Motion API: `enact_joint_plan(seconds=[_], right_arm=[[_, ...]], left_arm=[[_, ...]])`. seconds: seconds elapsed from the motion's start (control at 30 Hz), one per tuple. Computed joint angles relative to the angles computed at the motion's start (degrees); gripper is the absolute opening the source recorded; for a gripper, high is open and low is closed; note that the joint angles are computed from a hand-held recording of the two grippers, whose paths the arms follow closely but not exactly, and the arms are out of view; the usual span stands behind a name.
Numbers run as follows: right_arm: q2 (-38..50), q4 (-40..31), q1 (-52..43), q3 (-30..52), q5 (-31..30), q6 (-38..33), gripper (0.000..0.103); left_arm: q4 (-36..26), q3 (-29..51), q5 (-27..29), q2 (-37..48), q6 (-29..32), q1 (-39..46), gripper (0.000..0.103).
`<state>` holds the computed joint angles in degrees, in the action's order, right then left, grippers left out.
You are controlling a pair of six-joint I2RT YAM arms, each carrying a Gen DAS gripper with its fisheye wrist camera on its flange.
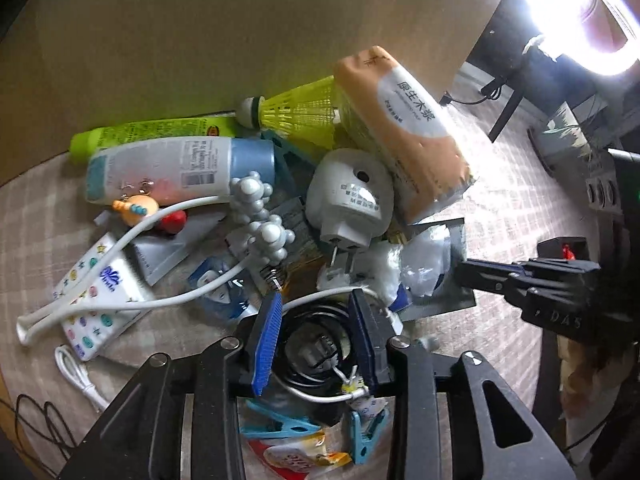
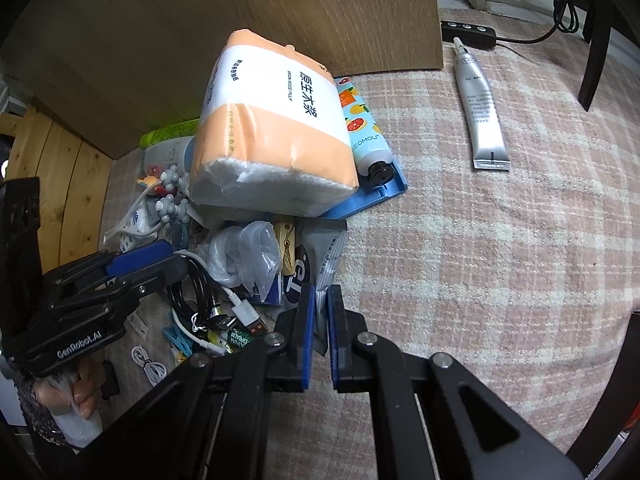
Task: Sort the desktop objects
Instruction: 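Grasp the black 'ta' pouch with the left gripper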
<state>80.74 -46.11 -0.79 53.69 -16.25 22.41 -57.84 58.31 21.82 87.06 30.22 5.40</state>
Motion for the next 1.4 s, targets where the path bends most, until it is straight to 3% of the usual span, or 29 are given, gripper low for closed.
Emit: enact_joint_plan(seconds=[0.07,0.1,0.13,0.17,0.27,0.3,0.43,0.53,0.6,0.73,0.87,1.03,1.1,1.2,1.3,1.4], right_arm=[[0.0,-0.1,-0.3,-0.1,-0.2,-0.1,0.007],[0.0,-0.1,-0.5,-0.1,-0.3,-0.2,0.007],[0.0,-0.1,-0.7,-0.1,-0.5,-0.2,0.007],[0.0,-0.1,-0.7,-0.1,-0.5,-0.3,0.007],[1.2,0.0,-1.4,0.7,-0.7,-0.9,0.007],[1.7,0.1,-1.3,1.1,-0.8,-1.0,0.007],[2.0,-0.5,-1.5,1.7,-0.8,-1.8,0.007],[2.4,-0.8,-1.8,2.2,-0.9,-2.3,0.007],[2.8,-0.8,-2.1,2.5,-1.1,-2.5,0.007],[3.5,-0.8,-2.5,2.8,-1.1,-3.1,0.007],[4.2,-0.8,-3.5,3.2,-1.4,-3.9,0.007],[4.4,-1.1,-4.5,3.7,-1.7,-4.7,0.006],[4.2,-1.5,-4.8,4.0,-1.7,-5.0,0.007],[4.1,-2.2,-5.5,4.6,-1.9,-6.0,0.007],[4.0,-2.8,-6.3,5.0,-1.9,-6.9,0.007],[4.2,-3.4,-7.0,5.4,-1.7,-8.1,0.007]], left_arm=[[-2.9,1.4,-0.6,1.1,0.1,-1.1,0.021],[0.8,6.4,0.5,5.7,-5.0,-5.9,0.011],[2.4,9.6,0.0,8.8,-8.4,-9.2,0.009],[2.2,10.0,-0.7,9.1,-10.9,-12.6,0.009],[0.1,13.8,-1.7,10.0,-10.5,-12.9,0.009],[-0.2,13.5,-2.6,8.9,-11.5,-14.0,0.01],[1.5,15.1,-2.2,11.4,-10.0,-11.5,0.042],[-1.6,18.4,-3.1,13.4,-6.5,-10.0,0.043],[-2.6,23.6,-4.0,18.2,-8.3,-12.3,0.043],[-3.7,25.9,-1.9,21.6,-9.8,-13.4,0.043],[-5.7,27.5,-0.5,22.4,-8.2,-12.8,0.034],[-5.9,28.3,-0.4,22.4,-8.7,-15.7,0.0],[-3.9,26.2,-1.4,21.0,-11.3,-18.7,0.0],[0.7,20.1,-2.9,17.4,-10.0,-16.9,0.005],[-0.7,20.3,-0.9,17.9,-9.3,-14.7,0.039],[0.8,18.2,-2.1,16.1,-7.7,-16.3,0.041]])
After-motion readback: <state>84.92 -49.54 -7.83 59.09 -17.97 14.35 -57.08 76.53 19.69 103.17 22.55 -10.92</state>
